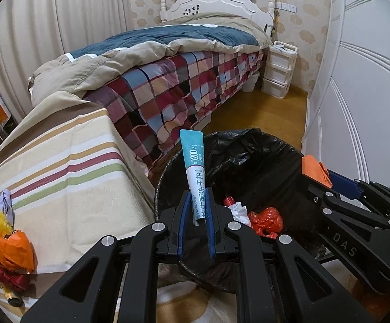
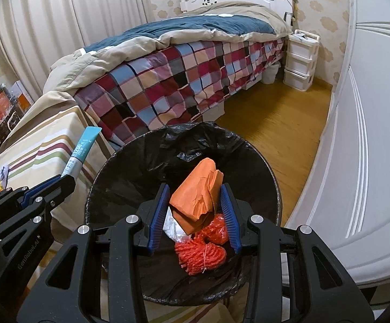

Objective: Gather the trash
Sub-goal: 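Open the right gripper over the bin while the left gripper releases the tube, then move both open grippers back to the trash pile on the bed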

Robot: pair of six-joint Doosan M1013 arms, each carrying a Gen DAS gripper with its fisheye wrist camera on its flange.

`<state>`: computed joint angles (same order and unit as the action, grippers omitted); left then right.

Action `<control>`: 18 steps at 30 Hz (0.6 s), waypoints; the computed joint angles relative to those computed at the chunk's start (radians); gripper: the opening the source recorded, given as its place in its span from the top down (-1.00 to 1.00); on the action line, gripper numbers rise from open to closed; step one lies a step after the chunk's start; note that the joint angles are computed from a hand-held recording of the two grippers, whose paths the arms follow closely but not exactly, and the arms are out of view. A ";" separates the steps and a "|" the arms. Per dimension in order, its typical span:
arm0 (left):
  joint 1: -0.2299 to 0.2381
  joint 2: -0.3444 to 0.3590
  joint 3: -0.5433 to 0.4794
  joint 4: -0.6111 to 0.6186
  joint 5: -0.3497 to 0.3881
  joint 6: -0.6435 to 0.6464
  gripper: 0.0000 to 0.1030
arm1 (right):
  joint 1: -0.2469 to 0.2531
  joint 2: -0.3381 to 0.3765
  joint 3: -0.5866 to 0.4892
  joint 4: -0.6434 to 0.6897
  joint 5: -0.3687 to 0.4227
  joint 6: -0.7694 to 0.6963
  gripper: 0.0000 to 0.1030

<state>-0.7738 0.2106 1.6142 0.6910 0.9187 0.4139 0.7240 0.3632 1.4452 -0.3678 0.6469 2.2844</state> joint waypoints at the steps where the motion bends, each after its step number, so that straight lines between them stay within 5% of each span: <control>1: 0.002 0.002 -0.003 -0.001 -0.001 0.002 0.73 | -0.001 0.001 -0.001 0.001 0.000 0.000 0.25; 4: 0.003 0.003 -0.003 0.004 0.001 0.002 0.64 | -0.002 0.003 -0.003 -0.010 -0.001 0.011 0.21; 12: -0.003 -0.007 0.008 0.052 0.019 -0.069 -0.29 | 0.001 0.000 0.005 -0.075 0.009 0.082 -0.19; 18: -0.008 -0.030 0.031 0.075 0.042 -0.107 -0.50 | 0.007 -0.011 0.018 -0.109 0.019 0.124 -0.36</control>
<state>-0.7819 0.1805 1.6447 0.7663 0.9611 0.3069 0.7310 0.3520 1.4633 -0.4772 0.6655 2.4080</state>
